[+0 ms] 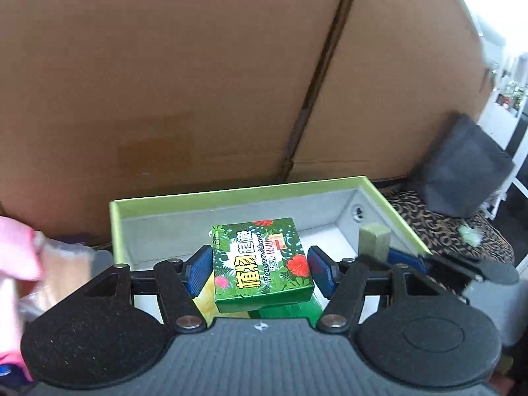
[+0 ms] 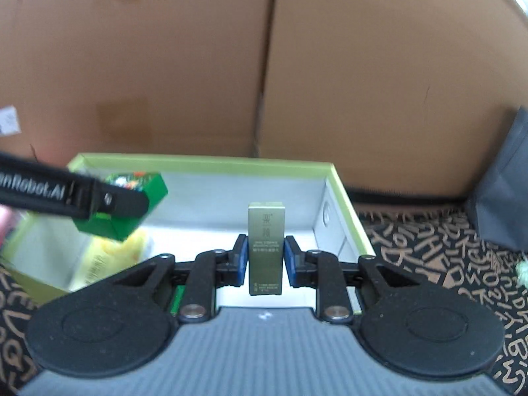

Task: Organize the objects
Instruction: 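Lower both held boxes into the lime-green shoebox and release them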

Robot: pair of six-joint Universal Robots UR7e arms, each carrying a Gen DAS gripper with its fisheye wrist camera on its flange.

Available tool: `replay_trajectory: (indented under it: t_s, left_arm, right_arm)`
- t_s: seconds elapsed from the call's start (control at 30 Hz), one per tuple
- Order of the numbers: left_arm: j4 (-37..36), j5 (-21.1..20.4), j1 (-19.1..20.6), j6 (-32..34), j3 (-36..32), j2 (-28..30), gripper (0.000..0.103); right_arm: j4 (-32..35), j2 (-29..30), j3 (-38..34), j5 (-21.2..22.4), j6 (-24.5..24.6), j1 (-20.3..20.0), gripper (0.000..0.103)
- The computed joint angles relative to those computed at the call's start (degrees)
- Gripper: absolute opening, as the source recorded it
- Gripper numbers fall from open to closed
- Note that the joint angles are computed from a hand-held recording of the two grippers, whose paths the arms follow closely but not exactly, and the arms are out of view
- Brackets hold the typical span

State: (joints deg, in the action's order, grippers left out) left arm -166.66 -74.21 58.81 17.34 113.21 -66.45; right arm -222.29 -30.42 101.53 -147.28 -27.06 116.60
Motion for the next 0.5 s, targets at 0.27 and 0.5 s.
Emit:
replay_trajectory:
  t_s: [0.27, 0.5]
  left_arm:
    - [1.06, -2.68, 1.39, -1.34, -2.99, 3.57, 0.087]
    - [-0.81, -5.36, 1.80, 1.64, 0.74, -1.63, 0.087]
  right_arm:
    - [2.00, -2.02, 2.95, 3.73, 2.71, -2.86, 0.052]
    - [-12.87, 0.79, 4.12, 3.78, -8.36, 0.63, 0.088]
